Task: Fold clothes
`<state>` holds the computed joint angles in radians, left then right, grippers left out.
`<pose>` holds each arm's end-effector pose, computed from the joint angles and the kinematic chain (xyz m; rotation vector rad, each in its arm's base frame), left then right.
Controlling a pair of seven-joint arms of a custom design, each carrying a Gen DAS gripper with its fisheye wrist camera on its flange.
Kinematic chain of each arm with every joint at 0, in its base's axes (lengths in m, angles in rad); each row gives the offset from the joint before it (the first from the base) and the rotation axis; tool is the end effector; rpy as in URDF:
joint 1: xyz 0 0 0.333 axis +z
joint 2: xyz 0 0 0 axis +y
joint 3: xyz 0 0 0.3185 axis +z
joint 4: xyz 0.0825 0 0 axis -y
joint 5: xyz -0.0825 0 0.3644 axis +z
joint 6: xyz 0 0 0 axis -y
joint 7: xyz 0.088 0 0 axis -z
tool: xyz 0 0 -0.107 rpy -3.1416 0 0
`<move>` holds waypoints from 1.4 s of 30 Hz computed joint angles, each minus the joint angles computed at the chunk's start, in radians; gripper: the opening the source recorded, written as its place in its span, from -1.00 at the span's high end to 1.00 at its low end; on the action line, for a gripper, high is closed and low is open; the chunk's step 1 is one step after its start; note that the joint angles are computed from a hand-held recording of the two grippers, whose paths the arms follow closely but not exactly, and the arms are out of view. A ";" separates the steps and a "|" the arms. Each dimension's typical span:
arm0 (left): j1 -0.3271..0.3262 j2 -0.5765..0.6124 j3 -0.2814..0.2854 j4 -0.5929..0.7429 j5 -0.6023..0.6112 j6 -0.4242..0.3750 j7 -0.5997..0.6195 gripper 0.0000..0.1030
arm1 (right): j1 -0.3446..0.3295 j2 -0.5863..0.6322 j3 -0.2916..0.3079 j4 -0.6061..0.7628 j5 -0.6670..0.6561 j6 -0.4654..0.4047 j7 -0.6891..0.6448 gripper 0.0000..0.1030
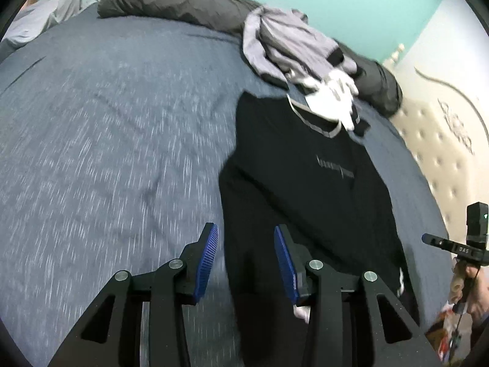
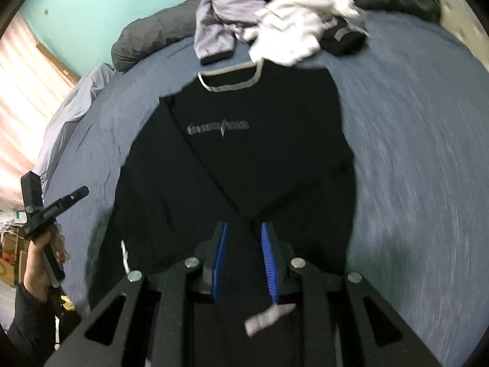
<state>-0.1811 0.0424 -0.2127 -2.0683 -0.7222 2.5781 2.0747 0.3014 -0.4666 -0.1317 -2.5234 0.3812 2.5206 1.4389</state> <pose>0.5362 -0.2090 0.4720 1.6665 -2.4217 1.0470 0.4134 0.0633 0.4984 -1.8604 1.7857 -0.0748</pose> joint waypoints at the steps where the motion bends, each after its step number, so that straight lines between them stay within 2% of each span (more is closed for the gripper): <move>1: 0.003 -0.024 0.003 -0.020 0.002 -0.021 0.004 0.17 | -0.009 -0.037 -0.001 -0.030 -0.006 -0.016 0.003 0.47; 4: 0.008 -0.097 0.018 -0.077 0.009 -0.107 0.016 0.16 | -0.034 -0.165 -0.011 -0.127 -0.033 -0.072 0.018 0.33; 7: 0.002 -0.177 0.027 -0.145 0.062 -0.144 0.006 0.13 | -0.055 -0.269 -0.024 -0.195 -0.058 -0.130 0.042 0.23; 9: -0.005 -0.217 0.041 -0.180 0.055 -0.179 0.021 0.04 | -0.068 -0.340 -0.036 -0.238 -0.070 -0.178 0.060 0.17; 11: -0.007 -0.261 0.049 -0.219 0.065 -0.207 0.026 -0.07 | -0.076 -0.383 -0.037 -0.259 -0.085 -0.221 0.078 0.13; 16: -0.011 -0.329 0.069 -0.278 0.091 -0.298 0.025 -0.07 | -0.076 -0.506 -0.046 -0.313 -0.112 -0.346 0.084 -0.01; 19: -0.007 -0.361 0.066 -0.315 0.126 -0.320 0.013 -0.07 | -0.077 -0.550 -0.040 -0.337 -0.119 -0.401 0.102 -0.05; 24: -0.002 -0.388 0.071 -0.353 0.141 -0.365 -0.008 -0.07 | -0.084 -0.598 -0.044 -0.378 -0.113 -0.432 0.131 -0.12; 28: -0.010 -0.409 0.063 -0.381 0.157 -0.371 -0.013 -0.07 | -0.096 -0.618 -0.048 -0.396 -0.119 -0.443 0.148 -0.14; 42: -0.013 -0.347 0.073 -0.381 0.078 -0.403 -0.036 -0.06 | -0.119 -0.609 -0.080 -0.411 -0.084 -0.462 0.167 -0.21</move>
<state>-0.1940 -0.3051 -0.1395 -2.4498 -0.6447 2.1750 2.0389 0.1819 -1.0757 -0.2112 -2.9345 0.2970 2.0590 1.6059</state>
